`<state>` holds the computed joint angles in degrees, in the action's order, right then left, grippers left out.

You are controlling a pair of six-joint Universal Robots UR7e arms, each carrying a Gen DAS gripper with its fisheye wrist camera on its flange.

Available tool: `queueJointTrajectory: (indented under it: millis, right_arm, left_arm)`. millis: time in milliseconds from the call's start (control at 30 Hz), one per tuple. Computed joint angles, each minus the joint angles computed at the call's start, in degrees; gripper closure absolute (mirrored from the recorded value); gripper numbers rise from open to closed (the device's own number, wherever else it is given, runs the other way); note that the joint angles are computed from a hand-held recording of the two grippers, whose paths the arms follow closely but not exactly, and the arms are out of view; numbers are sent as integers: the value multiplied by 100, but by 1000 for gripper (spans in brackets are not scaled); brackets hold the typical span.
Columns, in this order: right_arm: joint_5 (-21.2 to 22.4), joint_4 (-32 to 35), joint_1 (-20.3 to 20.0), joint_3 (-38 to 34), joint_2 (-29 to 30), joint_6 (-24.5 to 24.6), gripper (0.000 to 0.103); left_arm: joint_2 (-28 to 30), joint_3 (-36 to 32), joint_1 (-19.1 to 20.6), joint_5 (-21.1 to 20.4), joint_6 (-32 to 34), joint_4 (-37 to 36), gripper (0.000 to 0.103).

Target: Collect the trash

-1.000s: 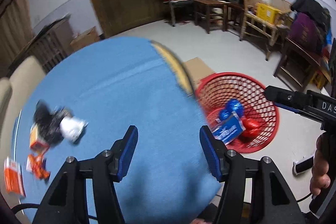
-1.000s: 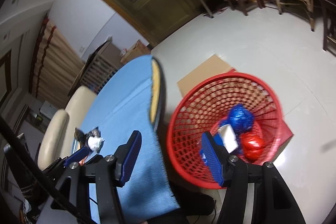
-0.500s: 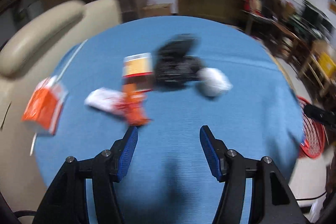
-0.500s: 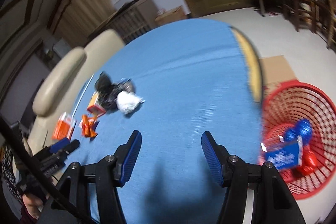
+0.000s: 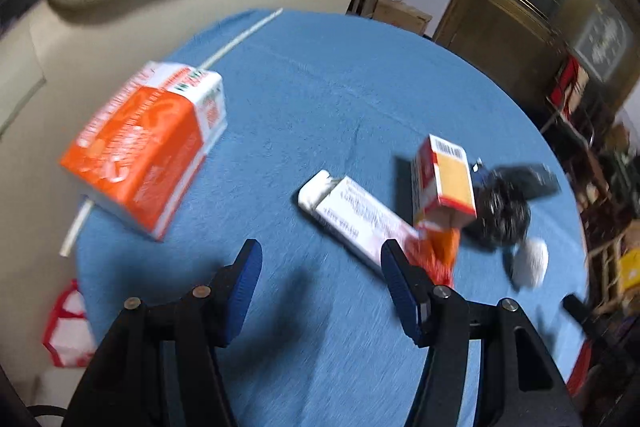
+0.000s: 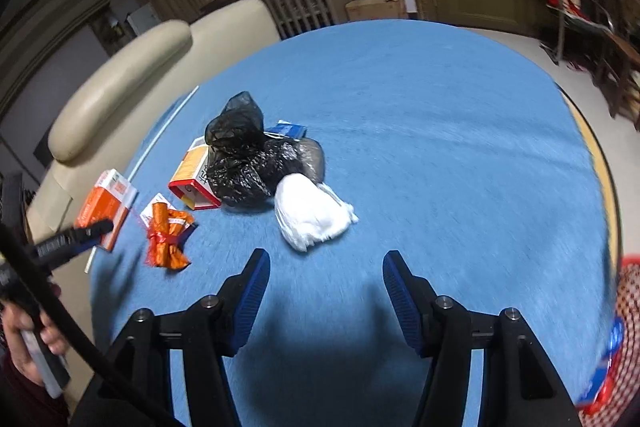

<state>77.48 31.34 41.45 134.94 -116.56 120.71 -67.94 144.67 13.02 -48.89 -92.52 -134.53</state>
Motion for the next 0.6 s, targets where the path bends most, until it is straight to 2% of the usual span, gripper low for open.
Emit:
queueJointTrajectory:
  millis: [33, 100, 267, 400, 600]
  right_arm:
    - [249, -198, 328, -62, 223, 117, 41]
    - [606, -454, 738, -170, 541, 268, 41]
    - [1011, -695, 1285, -496, 1218, 611, 41]
    - [1291, -784, 1604, -685, 1707, 698, 54]
    - [1279, -840, 1639, -742, 1972, 724, 63]
  left_arm:
    - [69, -57, 161, -13, 78, -166, 40]
    - [264, -195, 580, -33, 184, -532, 40]
    - [766, -603, 1217, -153, 605, -1138, 40]
    - [1035, -846, 1384, -271, 620, -1107, 40]
    - [1331, -1017, 1521, -258, 659, -1161, 41]
